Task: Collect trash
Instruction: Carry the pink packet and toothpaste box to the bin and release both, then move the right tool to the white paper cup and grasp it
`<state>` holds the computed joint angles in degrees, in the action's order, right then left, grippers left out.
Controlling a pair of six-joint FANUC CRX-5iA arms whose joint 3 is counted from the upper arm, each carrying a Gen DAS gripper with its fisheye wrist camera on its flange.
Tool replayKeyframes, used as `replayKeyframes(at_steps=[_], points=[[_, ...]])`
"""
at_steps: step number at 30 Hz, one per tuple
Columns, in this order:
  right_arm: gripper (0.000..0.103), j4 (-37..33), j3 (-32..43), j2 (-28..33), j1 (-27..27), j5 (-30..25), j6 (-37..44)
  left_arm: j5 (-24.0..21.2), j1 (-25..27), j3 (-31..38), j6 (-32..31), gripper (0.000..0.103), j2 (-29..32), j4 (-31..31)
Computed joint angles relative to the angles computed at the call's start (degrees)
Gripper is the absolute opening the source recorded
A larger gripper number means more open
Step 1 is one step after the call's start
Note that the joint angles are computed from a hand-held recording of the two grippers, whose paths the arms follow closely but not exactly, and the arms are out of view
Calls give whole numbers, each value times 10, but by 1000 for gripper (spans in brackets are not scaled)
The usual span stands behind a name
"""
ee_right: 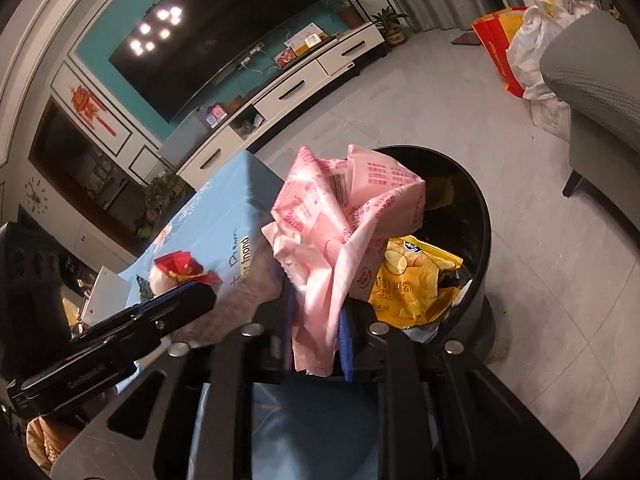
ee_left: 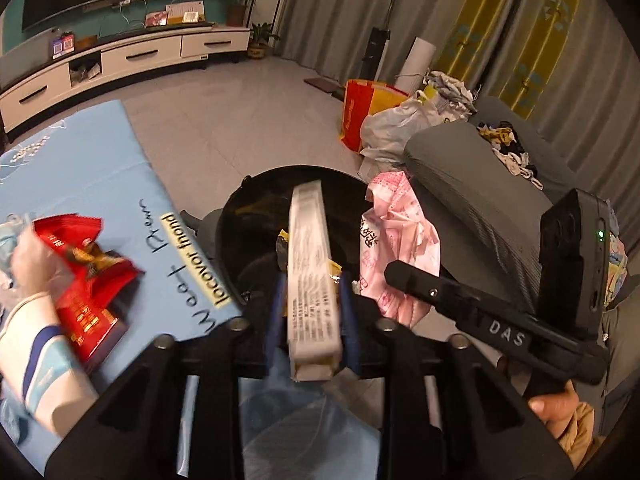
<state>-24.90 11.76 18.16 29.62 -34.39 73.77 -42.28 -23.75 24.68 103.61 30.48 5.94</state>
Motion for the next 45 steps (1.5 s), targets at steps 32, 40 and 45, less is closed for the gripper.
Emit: replayKeyframes(at_steps=[32, 40, 45], points=[[84, 59, 8, -25, 85, -81, 14, -136, -47, -295, 455, 100, -295, -309], [89, 82, 52, 2, 140, -131, 50, -177, -47, -337, 539, 100, -346, -340], [89, 101, 71, 16, 169, -149, 74, -161, -25, -371, 541, 100, -372, -323]])
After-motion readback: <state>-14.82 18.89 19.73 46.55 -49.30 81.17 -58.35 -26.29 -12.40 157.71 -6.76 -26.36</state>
